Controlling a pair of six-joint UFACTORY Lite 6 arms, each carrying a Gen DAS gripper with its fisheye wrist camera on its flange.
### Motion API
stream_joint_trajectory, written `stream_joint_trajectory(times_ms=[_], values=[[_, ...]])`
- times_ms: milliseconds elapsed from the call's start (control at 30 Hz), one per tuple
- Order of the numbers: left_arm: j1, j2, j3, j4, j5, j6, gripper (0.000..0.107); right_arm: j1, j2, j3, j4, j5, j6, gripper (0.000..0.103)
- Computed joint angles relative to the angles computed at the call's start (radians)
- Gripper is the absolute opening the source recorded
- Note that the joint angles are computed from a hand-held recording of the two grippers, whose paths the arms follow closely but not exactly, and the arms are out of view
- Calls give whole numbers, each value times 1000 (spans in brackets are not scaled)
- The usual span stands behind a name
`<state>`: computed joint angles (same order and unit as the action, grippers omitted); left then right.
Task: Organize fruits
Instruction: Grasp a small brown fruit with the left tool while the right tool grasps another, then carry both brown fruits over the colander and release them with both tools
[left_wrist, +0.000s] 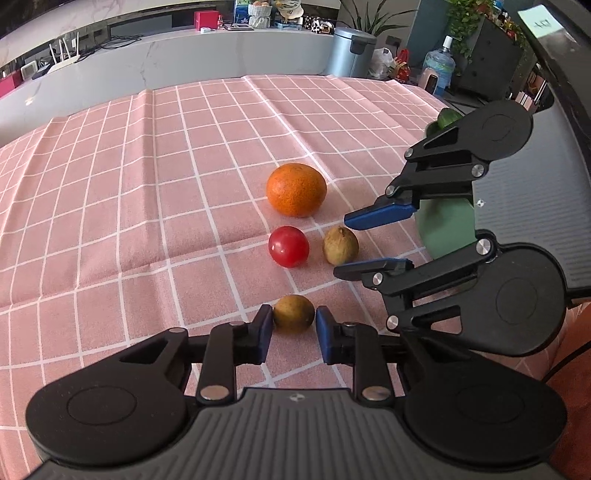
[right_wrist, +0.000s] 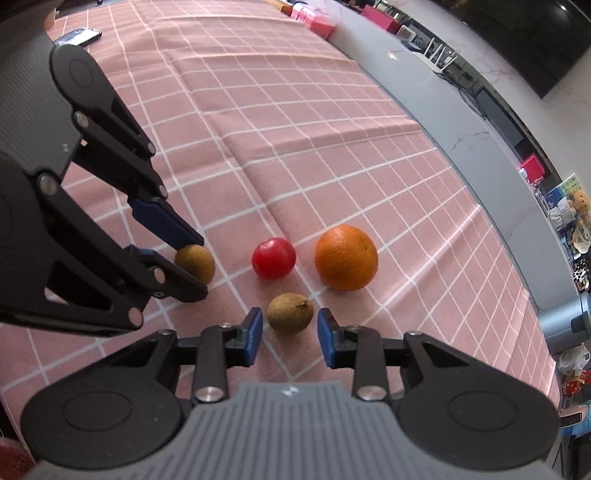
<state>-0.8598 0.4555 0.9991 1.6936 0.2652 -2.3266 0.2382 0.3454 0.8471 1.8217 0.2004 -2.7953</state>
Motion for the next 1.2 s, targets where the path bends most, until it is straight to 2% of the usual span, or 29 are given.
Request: stream_joint_trajectory(times_ms=[167, 333, 400, 533, 767, 1033, 1200], values=[[4, -2, -8, 66, -5, -69, 29, 8, 18, 25, -76, -18, 102, 23], [9, -5, -18, 126, -6, -151, 27, 10, 14, 18, -16, -19, 45, 23], [0, -14, -22, 70, 3, -106, 26, 8, 2, 7, 28, -18, 13, 23], [-41, -52, -35, -84, 59, 16, 26, -2, -63, -45, -34, 12, 112, 23], [-109, -148, -76, -219, 189, 52, 26, -32, -274, -215, 10, 75, 185, 23], [-189, -219, -39, -383, 315, 173, 26, -143, -579, -403, -176, 178, 506, 23], [-229, -229, 7, -416, 360, 196, 26, -309, -733, -475, -353, 321, 753, 23]])
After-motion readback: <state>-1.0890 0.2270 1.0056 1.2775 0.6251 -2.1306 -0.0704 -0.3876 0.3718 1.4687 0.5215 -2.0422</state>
